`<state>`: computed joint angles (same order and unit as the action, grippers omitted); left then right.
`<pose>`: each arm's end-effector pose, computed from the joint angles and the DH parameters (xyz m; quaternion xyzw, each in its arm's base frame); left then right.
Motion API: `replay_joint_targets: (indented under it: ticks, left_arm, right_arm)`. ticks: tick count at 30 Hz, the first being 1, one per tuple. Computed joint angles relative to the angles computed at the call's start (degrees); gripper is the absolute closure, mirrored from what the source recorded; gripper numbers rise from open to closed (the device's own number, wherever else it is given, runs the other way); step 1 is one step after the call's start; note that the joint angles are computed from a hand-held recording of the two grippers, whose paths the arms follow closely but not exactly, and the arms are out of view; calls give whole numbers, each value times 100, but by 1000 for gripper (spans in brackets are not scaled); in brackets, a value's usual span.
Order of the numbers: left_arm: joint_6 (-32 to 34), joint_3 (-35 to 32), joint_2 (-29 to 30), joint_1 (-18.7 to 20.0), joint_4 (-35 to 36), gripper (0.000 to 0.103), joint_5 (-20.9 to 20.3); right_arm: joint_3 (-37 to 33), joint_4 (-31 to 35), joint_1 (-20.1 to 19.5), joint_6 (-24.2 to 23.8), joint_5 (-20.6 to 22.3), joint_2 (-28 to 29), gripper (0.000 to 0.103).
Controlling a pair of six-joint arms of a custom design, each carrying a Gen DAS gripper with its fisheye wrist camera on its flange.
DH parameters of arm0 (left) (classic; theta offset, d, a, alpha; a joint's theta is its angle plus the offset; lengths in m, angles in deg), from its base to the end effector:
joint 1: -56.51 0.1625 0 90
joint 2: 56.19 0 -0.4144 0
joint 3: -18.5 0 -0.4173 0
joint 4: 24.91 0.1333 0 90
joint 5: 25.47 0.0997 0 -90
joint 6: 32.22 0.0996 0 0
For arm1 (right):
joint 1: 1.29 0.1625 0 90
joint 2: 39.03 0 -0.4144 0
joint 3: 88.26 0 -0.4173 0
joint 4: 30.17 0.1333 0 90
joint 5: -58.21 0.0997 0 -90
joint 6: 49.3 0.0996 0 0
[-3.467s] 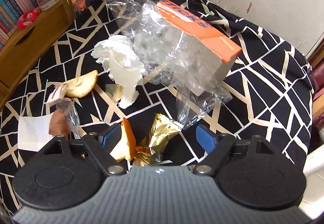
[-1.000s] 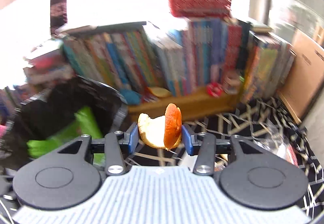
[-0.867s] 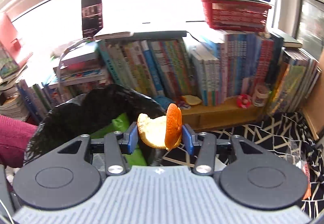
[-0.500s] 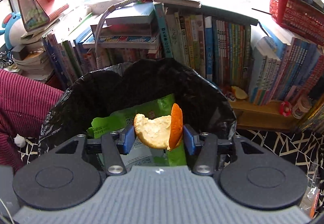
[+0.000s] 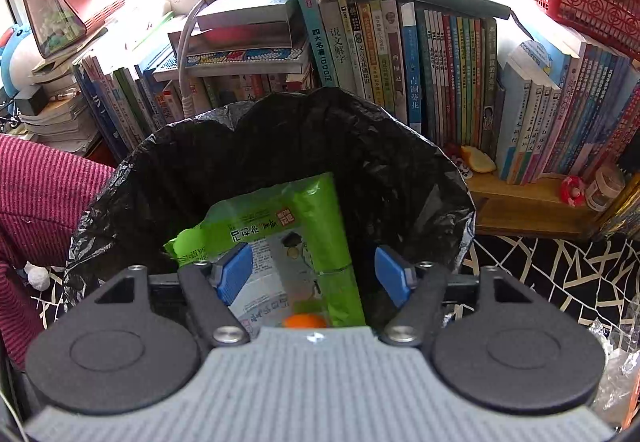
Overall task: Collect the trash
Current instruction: 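Carry the bread crust and orange peel with the right gripper into the trash bag, release, then move the right gripper back to the table and grasp the gold foil wrapper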
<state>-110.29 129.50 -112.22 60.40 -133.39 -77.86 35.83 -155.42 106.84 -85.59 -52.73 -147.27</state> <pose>-0.4900 -0.2279 0.0417 0.1637 0.8897 -0.2624 0.3357 0.2163 -0.3466 0.3875 0.4160 -0.8760 0.1353 0.2030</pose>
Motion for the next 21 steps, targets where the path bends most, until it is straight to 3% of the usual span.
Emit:
replay_joint_targets:
  ticks: [11,21]
  left_arm:
    - [-1,-14,2,1,21,52,1]
    - [4,-14,0,1,28,52,2]
  right_arm:
    - [39,-158,-72,14,-19,-178,19]
    - [-11,-467,-399,157,-61,-573,17]
